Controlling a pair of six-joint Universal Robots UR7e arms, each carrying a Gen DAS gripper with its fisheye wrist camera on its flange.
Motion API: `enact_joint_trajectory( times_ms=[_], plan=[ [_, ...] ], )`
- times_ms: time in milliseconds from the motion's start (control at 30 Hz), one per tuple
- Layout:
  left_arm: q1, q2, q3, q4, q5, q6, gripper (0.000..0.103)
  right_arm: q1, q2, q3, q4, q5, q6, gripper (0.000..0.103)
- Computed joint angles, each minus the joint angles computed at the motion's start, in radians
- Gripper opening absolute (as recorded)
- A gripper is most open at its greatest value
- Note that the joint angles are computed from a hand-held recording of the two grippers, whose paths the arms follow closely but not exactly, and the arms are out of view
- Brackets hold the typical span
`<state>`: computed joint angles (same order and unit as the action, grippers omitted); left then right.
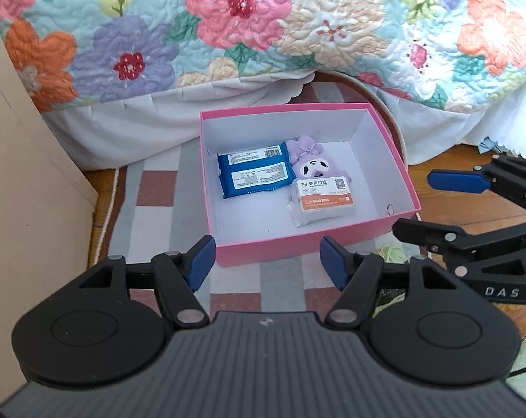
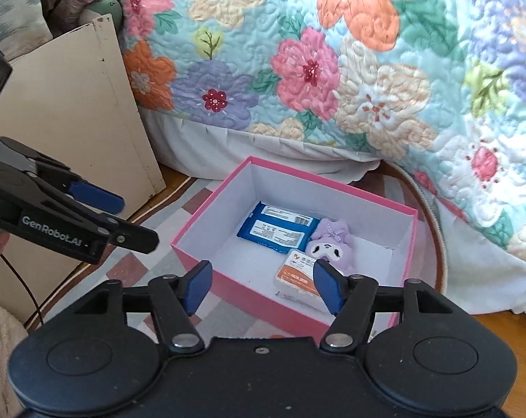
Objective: Organize objects
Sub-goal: 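Lift the left gripper out of the box toward the green yarn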
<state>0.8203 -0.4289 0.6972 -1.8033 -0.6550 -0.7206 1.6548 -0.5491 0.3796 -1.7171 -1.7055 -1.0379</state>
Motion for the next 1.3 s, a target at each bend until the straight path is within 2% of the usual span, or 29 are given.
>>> enact_joint_trajectory(
  times_ms=[167,233,333,433,600,667,733,833,1033,1200,1300],
  plan=[
    [-0.02,-0.038,0.066,-0.028,0.013,-0.002,0.066,0.001,-0.069,0.098,-0.027,0.004,0.013,0.075],
    [-0.025,-0.05,0.086,-0.035,0.01,-0.006,0.067,0.0,-0.103,0.151,-0.052,0.007,0.003,0.088],
    [-0.03,-0.072,0.126,-0.066,-0.008,0.0,0.075,-0.002,-0.149,0.22,-0.085,0.011,-0.027,0.09],
    [-0.035,-0.099,0.177,-0.115,-0.026,0.001,0.078,0.0,-0.171,0.254,-0.099,-0.019,-0.023,0.091],
    [-0.049,-0.122,0.23,-0.127,-0.008,-0.023,0.082,-0.007,-0.212,0.312,-0.114,-0.028,-0.028,0.094],
    [-0.054,-0.138,0.267,-0.172,-0.023,-0.024,0.084,-0.009,-0.236,0.35,-0.138,-0.028,-0.041,0.095],
    [-0.056,-0.151,0.297,-0.214,-0.038,-0.029,0.086,-0.01,-0.256,0.384,-0.164,-0.035,-0.047,0.1],
    [-0.063,-0.159,0.33,-0.25,-0.036,-0.022,0.089,-0.013,-0.279,0.425,-0.2,-0.044,-0.046,0.101],
    [-0.064,-0.16,0.354,-0.218,-0.059,-0.063,0.091,-0.027,-0.278,0.399,-0.105,-0.054,-0.023,0.102],
    [-0.065,-0.158,0.37,-0.217,-0.079,-0.071,0.091,-0.043,-0.276,0.365,-0.029,-0.028,0.017,0.102],
    [-0.064,-0.158,0.385,-0.245,-0.094,-0.055,0.096,-0.051,-0.28,0.367,-0.018,-0.019,0.026,0.102]
  ],
)
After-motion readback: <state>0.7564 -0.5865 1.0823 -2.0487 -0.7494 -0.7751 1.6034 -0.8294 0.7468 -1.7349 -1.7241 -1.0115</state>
